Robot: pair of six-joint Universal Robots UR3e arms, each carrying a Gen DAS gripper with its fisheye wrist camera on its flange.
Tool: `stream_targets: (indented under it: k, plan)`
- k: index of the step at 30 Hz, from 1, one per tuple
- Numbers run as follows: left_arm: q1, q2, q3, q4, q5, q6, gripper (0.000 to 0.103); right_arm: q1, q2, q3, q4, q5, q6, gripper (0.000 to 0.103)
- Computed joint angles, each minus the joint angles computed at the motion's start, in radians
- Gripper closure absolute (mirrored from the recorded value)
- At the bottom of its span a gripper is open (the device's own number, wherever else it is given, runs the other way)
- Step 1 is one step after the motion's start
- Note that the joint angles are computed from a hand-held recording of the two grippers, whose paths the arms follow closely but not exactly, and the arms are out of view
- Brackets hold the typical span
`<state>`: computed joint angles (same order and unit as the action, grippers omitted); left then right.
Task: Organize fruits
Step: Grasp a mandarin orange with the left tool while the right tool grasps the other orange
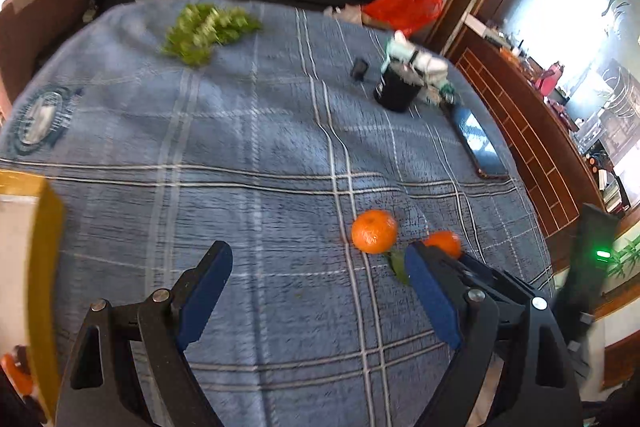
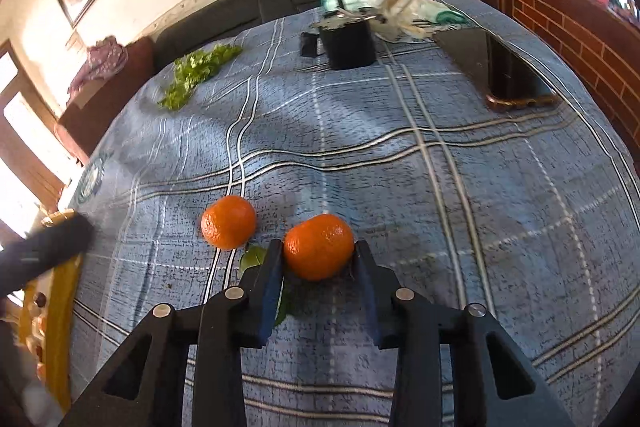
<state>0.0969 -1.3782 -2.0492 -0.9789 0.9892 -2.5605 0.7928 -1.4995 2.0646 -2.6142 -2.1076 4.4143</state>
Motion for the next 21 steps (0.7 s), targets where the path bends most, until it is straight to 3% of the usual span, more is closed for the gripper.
stream_targets:
  k: [5, 11, 14, 17, 18, 21]
  plan:
    - [-0.105, -0.136, 0.018, 0.145, 0.049, -0.083, 0.016, 0.023, -0.1, 0.064, 0.054, -0.042, 0.091, 0.066]
    - [-0.209, -0.279, 0.064, 0.258, 0.089, -0.14, 0.016, 0.009, -0.112, 0.076, 0.054, -0.017, 0.087, 0.066]
    - [-0.251, -0.32, 0.069, 0.334, 0.119, -0.156, 0.022, 0.012, -0.116, 0.069, 0.072, -0.031, 0.097, 0.065]
    - [-0.275, -0.325, 0.06, 0.369, 0.138, -0.138, 0.049, 0.019, -0.117, 0.064, 0.084, -0.043, 0.105, 0.065]
    - [-0.28, -0.315, 0.048, 0.376, 0.142, -0.124, 0.068, 0.017, -0.117, 0.067, 0.078, -0.041, 0.102, 0.065]
    - [-0.275, -0.29, 0.025, 0.377, 0.146, -0.115, 0.072, 0.013, -0.113, 0.071, 0.071, -0.034, 0.105, 0.065]
